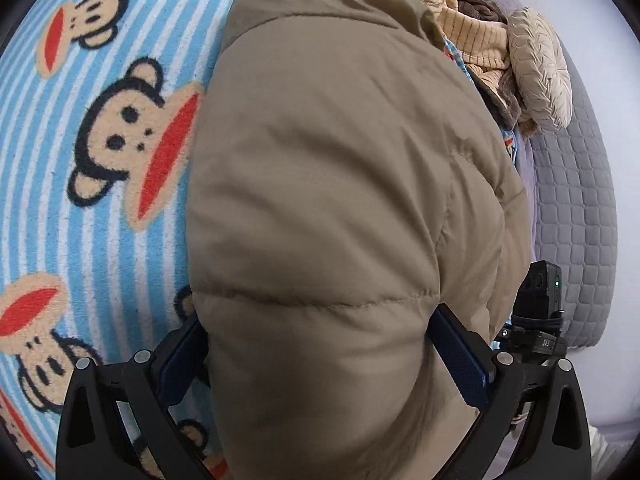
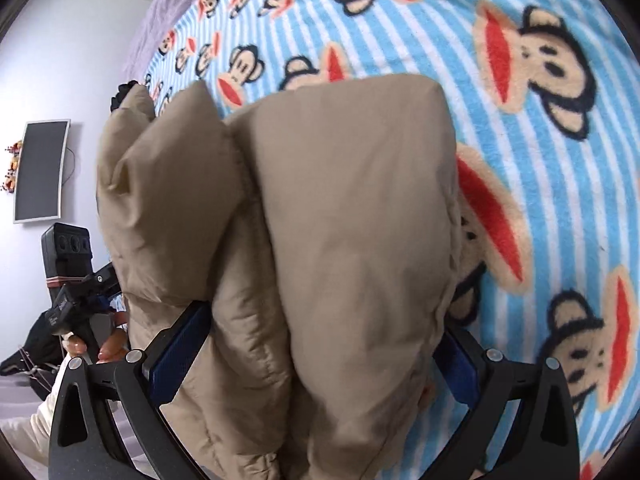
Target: Fold large clothes
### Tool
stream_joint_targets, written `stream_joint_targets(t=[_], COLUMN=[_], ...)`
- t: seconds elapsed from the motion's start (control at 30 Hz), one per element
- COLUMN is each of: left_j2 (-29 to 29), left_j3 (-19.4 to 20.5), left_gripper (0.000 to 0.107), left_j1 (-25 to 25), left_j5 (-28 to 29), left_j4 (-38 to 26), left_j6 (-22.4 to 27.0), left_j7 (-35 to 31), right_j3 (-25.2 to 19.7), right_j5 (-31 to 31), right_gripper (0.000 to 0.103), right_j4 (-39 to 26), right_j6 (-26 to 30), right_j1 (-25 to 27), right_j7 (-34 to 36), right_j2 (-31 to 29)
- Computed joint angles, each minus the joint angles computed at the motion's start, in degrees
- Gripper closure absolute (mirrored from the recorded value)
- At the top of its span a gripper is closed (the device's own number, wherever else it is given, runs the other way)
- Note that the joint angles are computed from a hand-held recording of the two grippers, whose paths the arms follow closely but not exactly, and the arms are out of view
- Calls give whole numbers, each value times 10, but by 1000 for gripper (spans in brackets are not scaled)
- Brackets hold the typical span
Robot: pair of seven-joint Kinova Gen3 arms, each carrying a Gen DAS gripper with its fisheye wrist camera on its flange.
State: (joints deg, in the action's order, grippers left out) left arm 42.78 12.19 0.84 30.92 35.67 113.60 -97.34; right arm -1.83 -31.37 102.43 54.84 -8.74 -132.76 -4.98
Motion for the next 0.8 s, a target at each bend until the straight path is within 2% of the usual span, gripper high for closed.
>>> stream_joint_targets(t=[0.17, 0.3, 0.5, 0.63, 0.8], left_j2=[-26, -74, -108, -119, -134], left_j3=[-8, -21, -24, -24, -23], left_gripper=[4, 4, 19, 23, 28], left_j1=[21, 57, 77, 72, 67], left_j5=[-20, -71, -93, -94, -87], left_j4=[33, 63, 78, 77, 75], left_j6=[-29, -75, -101, -97, -98], left_j7=[-5, -44, -60, -69, -75], right_j3=[17, 15, 18, 25, 40], right_j5=[-82, -110, -145, -180, -216], right_gripper=[0, 0, 1, 18, 25], right_j4=[27, 41, 80, 100, 116], right_j6=[-34, -55, -77, -96, -100], right_j1=[9, 17, 22, 17, 11], right_j7=[75, 80, 75, 102, 140], right_j2=[16, 22, 0, -19, -40])
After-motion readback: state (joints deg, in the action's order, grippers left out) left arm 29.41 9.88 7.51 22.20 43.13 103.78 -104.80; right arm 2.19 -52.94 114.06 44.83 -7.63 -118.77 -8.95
